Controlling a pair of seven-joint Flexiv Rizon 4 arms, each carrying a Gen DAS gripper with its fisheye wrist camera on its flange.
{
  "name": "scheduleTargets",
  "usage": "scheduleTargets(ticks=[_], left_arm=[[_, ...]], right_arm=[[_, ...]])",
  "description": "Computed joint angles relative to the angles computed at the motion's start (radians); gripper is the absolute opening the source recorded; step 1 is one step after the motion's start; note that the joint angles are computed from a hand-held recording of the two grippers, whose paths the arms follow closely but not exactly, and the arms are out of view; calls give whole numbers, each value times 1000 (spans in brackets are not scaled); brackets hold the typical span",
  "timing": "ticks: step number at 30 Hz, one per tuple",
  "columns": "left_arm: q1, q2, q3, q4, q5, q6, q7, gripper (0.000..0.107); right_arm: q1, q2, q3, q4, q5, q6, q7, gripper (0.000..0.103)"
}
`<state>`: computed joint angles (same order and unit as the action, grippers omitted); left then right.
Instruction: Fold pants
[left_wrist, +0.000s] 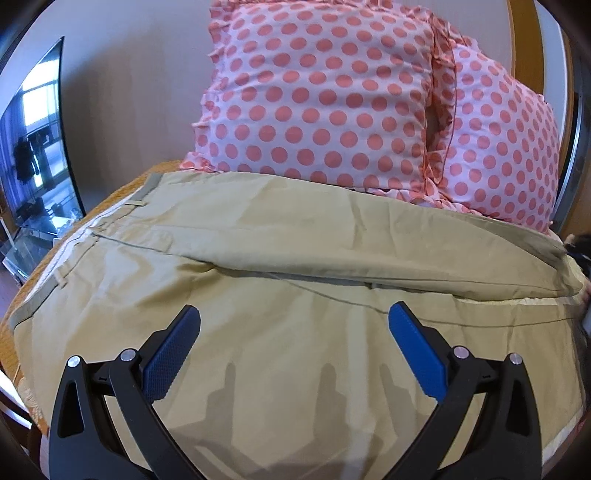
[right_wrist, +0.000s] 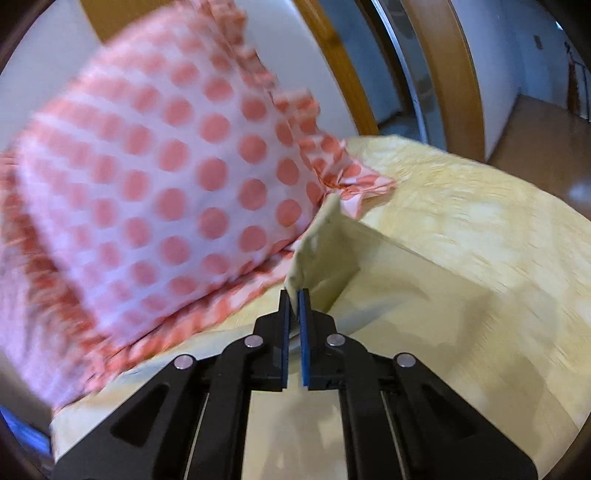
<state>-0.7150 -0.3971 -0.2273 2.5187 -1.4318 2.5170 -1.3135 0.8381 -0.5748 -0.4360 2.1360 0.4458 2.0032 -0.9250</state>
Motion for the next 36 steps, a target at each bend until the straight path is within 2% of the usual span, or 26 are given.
scheduleTargets(ticks=[3,6,8,9,12,15,16,18,20,21,22,24,26,28,29,30,32,33,35,36], left_arm=[[-9,23,-3,38,2,-6,-47,102],[-11,43,-1,61,17,-24,-79,102],[-15,51,1,65,16,-26,-86,102],[-13,57,3,67,26,-33,-91,102],[5,83,21,93,119,-55,-150,102],[17,84,48,130,241,-8,-244,102],[30,84,59,142,296,3,-282,102],[47,95,69,148,332,-14,-301,102],[70,108,81,140,347,-52,-294,102],[79,112,86,137,359,-63,-292,102],[103,121,97,133,393,-89,-290,102],[172,139,126,123,513,-149,-298,102],[219,148,146,100,573,-209,-294,102],[281,145,172,41,614,-323,-270,102],[288,141,182,22,606,-359,-257,102],[304,125,198,-25,577,-438,-229,100],[272,92,248,-94,474,-534,-168,92],[280,74,270,-129,442,-603,-166,86],[327,56,277,-154,468,-673,-226,76],[311,39,308,-170,450,-697,-234,73]], right_arm=[[-89,88,206,180,24,234,3,4],[-173,97,398,316,41,391,69,4],[-248,65,505,363,-1,444,122,5],[-291,46,544,374,-37,462,152,8],[-377,5,611,388,-109,516,246,19],[-405,-19,625,395,-151,585,290,39],[-400,-15,616,389,-151,578,293,43],[-391,-15,602,376,-144,564,299,44],[-372,-20,575,348,-120,537,288,33],[-380,-27,572,338,-132,531,288,1],[-409,-43,583,338,-161,555,303,2],[-450,-94,612,351,-185,709,332,1],[-408,-89,596,369,-110,763,301,1],[-378,-86,587,395,-47,814,273,1],[-377,-87,588,406,-39,833,269,1],[-375,-86,589,417,-31,846,266,1],[-374,-88,590,427,-27,864,262,1],[-372,-88,587,430,-24,867,255,1],[-375,-90,585,430,-29,868,251,1],[-377,-91,581,429,-33,866,245,1]])
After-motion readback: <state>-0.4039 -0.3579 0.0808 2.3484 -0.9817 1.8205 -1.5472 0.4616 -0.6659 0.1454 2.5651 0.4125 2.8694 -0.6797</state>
